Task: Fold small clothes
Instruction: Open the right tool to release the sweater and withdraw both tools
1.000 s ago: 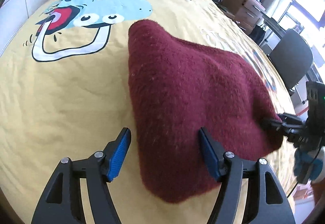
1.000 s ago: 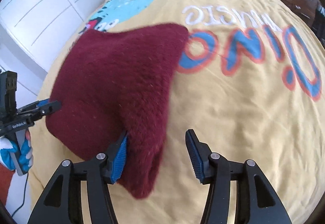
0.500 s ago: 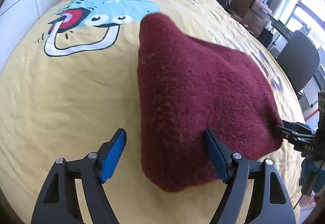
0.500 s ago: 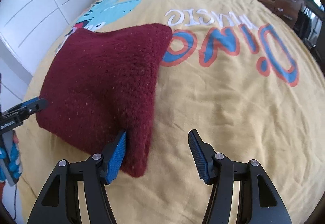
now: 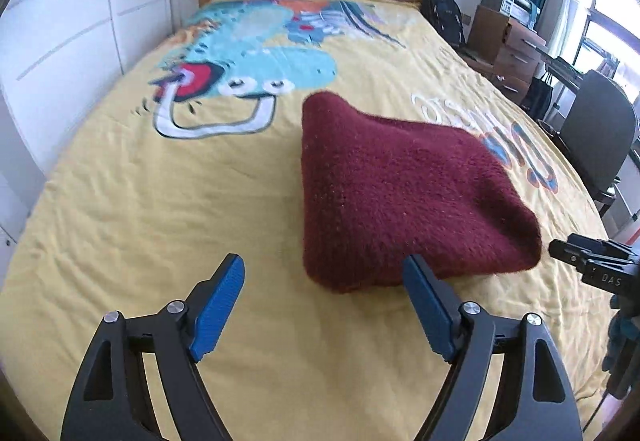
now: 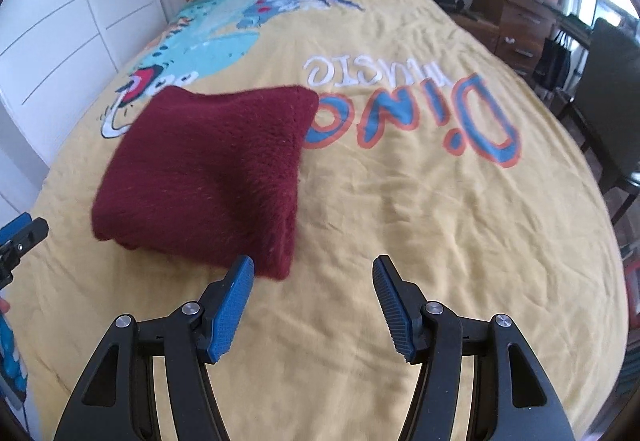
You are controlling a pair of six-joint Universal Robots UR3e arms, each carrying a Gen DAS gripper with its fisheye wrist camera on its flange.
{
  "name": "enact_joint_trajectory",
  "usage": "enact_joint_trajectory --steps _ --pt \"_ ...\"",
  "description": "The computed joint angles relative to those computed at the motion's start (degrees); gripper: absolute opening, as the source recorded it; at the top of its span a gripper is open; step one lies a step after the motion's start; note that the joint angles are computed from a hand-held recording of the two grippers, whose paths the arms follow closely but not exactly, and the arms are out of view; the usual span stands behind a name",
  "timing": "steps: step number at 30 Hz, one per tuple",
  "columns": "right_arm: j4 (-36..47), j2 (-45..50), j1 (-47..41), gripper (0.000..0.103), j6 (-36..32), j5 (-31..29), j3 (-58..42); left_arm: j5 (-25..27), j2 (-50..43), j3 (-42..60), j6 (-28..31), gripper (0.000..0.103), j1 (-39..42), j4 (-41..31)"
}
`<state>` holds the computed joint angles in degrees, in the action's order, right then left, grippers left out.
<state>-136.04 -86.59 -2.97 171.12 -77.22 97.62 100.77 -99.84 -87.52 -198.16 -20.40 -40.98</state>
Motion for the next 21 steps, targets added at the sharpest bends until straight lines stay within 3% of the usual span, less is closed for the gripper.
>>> enact_joint_trajectory --steps 7,12,20,21 --pt "-0.4 -14.7 0.7 0.066 1.0 -0.9 9.6 6.8 8.3 -6.0 -3.3 0.085 -4.8 -0.1" --pt "-0.5 -25.0 1.4 0.077 2.7 -2.1 15.7 13.8 12.7 -9.0 -5.6 0.092 -9.9 -1.2" --pt "3.9 -39.2 1.8 0.083 4.5 -4.1 21.3 24.3 17.7 -11.4 -9.9 0.101 -18.8 -3.4" --pt "4.5 -40.7 1.7 0.087 4.5 -4.1 21.7 25.1 18.3 -12.0 -10.1 0.101 -19.6 -3.3"
